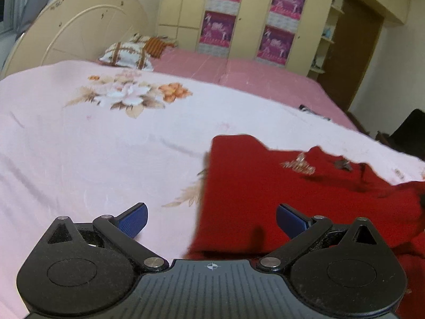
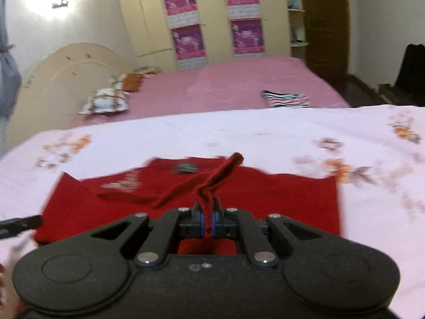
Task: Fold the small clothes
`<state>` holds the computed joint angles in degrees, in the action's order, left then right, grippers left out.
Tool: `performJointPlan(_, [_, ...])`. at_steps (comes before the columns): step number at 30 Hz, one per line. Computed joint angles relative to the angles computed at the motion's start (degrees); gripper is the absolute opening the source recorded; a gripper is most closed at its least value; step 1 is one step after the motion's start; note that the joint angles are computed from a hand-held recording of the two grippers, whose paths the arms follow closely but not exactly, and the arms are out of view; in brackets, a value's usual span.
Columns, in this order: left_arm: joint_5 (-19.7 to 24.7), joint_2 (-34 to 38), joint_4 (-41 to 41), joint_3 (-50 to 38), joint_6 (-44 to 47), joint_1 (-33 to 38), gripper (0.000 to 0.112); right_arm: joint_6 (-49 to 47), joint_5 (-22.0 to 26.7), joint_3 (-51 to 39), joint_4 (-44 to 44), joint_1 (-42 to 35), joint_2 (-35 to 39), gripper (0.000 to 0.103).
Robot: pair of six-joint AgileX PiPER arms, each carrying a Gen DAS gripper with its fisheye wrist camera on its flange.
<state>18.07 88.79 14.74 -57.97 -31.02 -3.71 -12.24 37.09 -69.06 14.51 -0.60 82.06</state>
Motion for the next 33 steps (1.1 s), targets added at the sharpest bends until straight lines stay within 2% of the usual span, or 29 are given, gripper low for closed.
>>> performJointPlan(2, [0.73, 1.30, -1.01, -0.55, -0.02, -0.05, 0.102, 0.27, -0.51, 0.46, -2.26, -1.73, 0.93, 0.006])
performJointPlan(6, [3.63, 4.82, -0.52, -2.47, -4.91, 0.64, 0.102, -4.08, -0.49, 1.91, -0.39, -4.13, 2.41, 0.006])
performJointPlan(9, [3.94, 5.40, 6.06, -2.36, -9.55, -0.78, 0.102, 1.73, -3.06, 3.11, -8.31, -1.69, 3.47, 0.006])
performJointPlan(11, [4.57, 5.39, 6.97, -2.54, -10.05, -1.23, 0.102, 3.82, -1.22, 2.53, -10.58, -1.73, 5.08, 0.007])
performJointPlan(14, [3.49, 2.72, 2.52, -2.10, -8.47, -0.21, 0.102, 6.07, -2.13, 3.99, -12.45, -2.32, 3.77, 0.013])
performJointPlan(16, [2.99, 1.51, 5.26, -2.84, -10.34, -0.85, 0.102, 4.77, -1.40, 3.91, -9.08, -4.26, 2.64, 0.022])
performJointPlan(17, [2.24, 1.07, 5.66, -3.37, -10.35, -1.28, 0.102, 4.92, -2.06, 4.30, -7.96, -5.02, 1.71, 0.022])
performJointPlan(20, [0.83, 2.44, -0.26, -6.61, -3.48, -2.34, 0.102, 1.94, -4.94, 5.37, -3.39, -5.54, -0.48, 0.018])
performJointPlan(23, [3.42, 7.89, -7.99, -12.44, 5.47, -4.05, 0.102, -2.64, -4.32, 4.48, 0.79, -3.16, 0.30, 0.017])
performJointPlan(25, [5.67, 12.29, -7.32, -16.42, 6.07, -5.31, 0.102, -1.41, -4.62, 3.94, -1.41, -0.29, 1.77, 0.017])
performJointPlan(29, [9.88, 19.09, 1.38, -22.17, -2.37, -5.93, 0.102, 1.85, -5.88, 2.03, -6.43, 2.62, 6.27, 0.016])
performJointPlan(31, [7.68, 19.73, 2.99, -21.25, -6.08, -4.65, 0.102, 7.38, -7.61, 1.87, -14.73, 3.52, 8.76, 0.015])
performJointPlan(33, [7.62, 19.93, 5.18, -21.15, -7.73, -4.61, 0.102, 12.30, -11.12, 3.96, -20.68, 3.20, 8.59, 0.014])
